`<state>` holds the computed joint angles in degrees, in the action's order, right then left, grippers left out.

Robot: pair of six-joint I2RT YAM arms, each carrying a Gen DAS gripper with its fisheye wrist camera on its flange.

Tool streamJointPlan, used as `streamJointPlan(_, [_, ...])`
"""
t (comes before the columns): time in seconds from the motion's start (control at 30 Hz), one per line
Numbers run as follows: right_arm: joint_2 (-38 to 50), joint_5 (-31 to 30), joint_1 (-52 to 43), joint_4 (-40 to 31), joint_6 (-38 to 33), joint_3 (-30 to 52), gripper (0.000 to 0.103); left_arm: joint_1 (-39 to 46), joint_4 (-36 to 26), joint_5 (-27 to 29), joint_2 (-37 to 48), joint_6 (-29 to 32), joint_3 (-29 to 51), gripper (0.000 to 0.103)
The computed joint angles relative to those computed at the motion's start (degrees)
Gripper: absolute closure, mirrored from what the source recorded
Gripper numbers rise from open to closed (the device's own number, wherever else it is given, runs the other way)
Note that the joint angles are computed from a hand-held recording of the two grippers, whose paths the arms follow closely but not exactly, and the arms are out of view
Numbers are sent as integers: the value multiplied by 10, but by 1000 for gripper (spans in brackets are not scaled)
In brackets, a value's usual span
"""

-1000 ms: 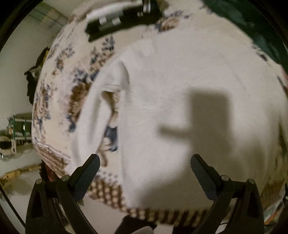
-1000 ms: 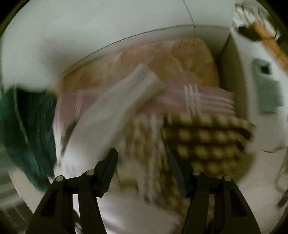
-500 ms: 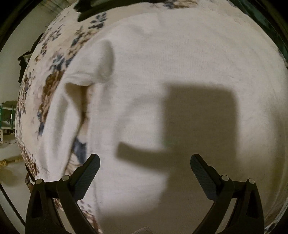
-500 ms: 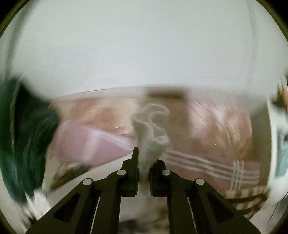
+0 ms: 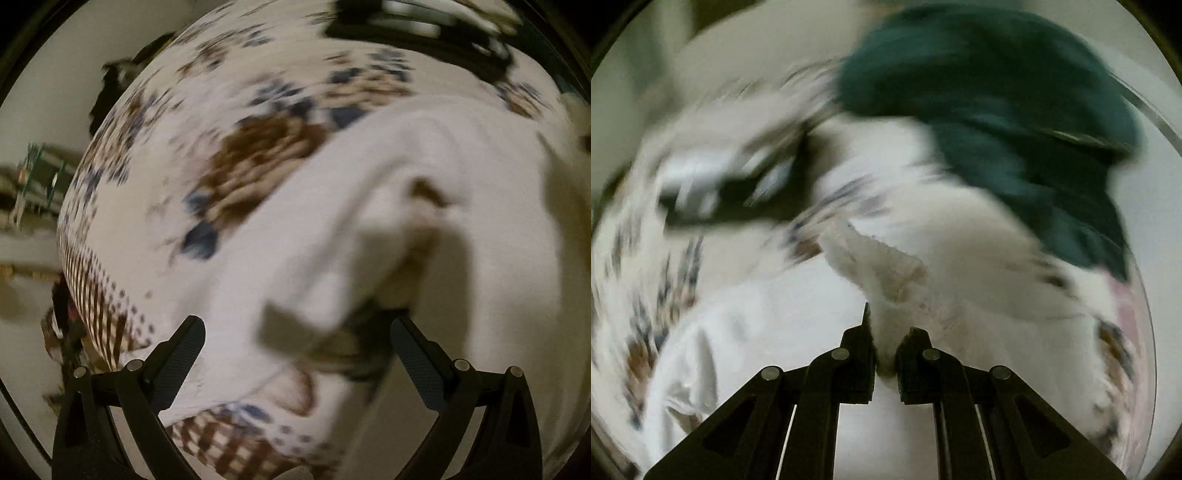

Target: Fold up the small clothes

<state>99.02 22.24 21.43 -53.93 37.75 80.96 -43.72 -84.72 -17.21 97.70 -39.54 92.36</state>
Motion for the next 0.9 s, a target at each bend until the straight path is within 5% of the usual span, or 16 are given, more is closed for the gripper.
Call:
streamJointPlan(0.13, [231,23,104,-38,26,174,94,73,16,32,-79,10,-97,0])
streamJointPlan(0.23, [289,-31,128,-40,19,219,86,137,14,83,-133,21,-153,0])
streamJointPlan(0.4, [117,-158,94,58,53,9,41,342,28,262,-275,51,-272,0])
streamJointPlan(0.5, [-3,-166,86,48,102,-116,39,512,62,415,-332,55,-377,0])
streamJointPlan(0.6, [-103,-176,104,-22,163,-192,39,597,136,487,-344,15,-462,0])
streamJointPlan(0.67, [-151,-185,99,-62,180,-231,38,627,196,489,-341,-32,-501,9])
streamJointPlan(0.73, [-179,-191,96,-71,201,-273,38,666,214,471,-354,-85,-521,50])
streamJointPlan(0.77, [-190,-192,92,-73,210,-288,38,675,210,459,-363,-102,-520,62])
streamJointPlan(0.8, [-201,-190,91,-75,220,-301,38,675,199,443,-379,-110,-515,87])
streamJointPlan(0.9, [-221,-167,93,-83,242,-324,38,630,173,369,-396,-92,-447,91])
